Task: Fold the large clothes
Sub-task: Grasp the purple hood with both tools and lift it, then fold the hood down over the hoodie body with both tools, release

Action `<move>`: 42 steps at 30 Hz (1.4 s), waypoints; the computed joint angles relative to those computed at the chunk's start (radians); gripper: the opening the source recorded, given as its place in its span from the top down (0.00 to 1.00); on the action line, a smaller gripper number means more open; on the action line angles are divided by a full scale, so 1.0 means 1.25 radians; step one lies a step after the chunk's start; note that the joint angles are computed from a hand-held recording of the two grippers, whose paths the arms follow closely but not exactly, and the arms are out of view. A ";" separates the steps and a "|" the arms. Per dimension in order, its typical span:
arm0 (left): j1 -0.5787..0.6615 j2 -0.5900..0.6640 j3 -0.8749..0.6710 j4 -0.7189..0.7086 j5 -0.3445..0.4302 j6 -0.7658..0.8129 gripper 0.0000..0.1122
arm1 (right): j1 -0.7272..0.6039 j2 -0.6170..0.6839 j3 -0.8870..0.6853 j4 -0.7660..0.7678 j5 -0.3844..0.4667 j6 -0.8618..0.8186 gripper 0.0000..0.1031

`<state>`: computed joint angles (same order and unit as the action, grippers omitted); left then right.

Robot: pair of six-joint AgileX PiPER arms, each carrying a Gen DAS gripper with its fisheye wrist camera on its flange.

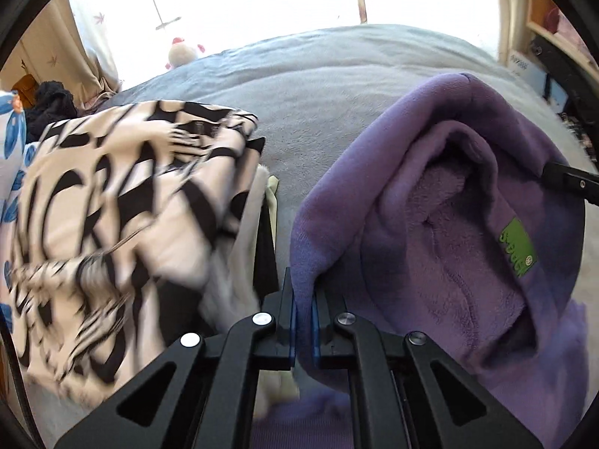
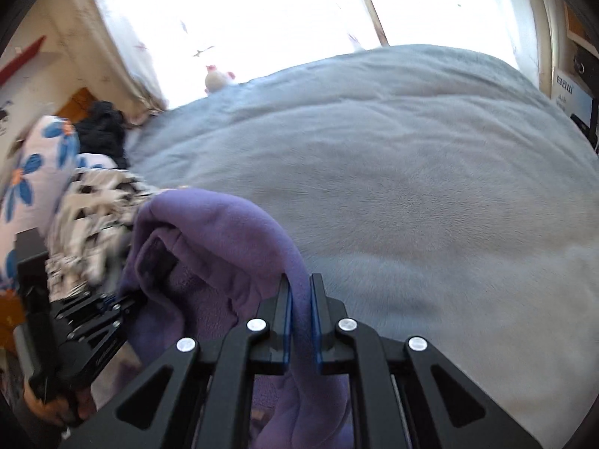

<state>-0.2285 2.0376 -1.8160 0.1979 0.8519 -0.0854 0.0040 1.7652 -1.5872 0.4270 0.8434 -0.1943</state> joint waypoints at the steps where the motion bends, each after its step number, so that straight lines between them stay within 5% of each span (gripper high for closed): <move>1: 0.003 -0.045 0.054 -0.014 -0.023 0.010 0.97 | 0.000 -0.038 0.033 0.012 -0.003 -0.019 0.93; 11: 0.013 -0.508 0.609 -0.191 -0.165 0.164 0.97 | 0.053 -0.466 0.434 0.038 -0.074 -0.098 0.92; 16: 0.045 -0.649 0.819 -0.310 -0.202 0.307 0.96 | 0.178 -0.662 0.629 -0.166 -0.130 0.074 0.92; 25: 0.102 -0.758 1.008 -0.372 -0.129 0.386 0.94 | 0.416 -0.814 0.796 -0.457 -0.018 0.451 0.88; 33: 0.254 -0.821 1.035 -0.532 0.023 0.559 0.85 | 0.311 -0.934 0.827 -0.232 0.097 0.345 0.85; 37: 0.385 -0.826 1.032 -0.636 0.144 0.681 0.53 | 0.164 -0.973 0.831 -0.035 0.158 0.189 0.61; 39: 0.456 -0.834 1.046 -0.689 0.194 0.747 0.50 | 0.116 -0.990 0.841 0.024 0.182 0.147 0.55; 42: 0.480 -0.817 1.066 -0.733 0.203 0.786 0.50 | 0.244 -0.982 0.868 -0.018 0.109 0.271 0.55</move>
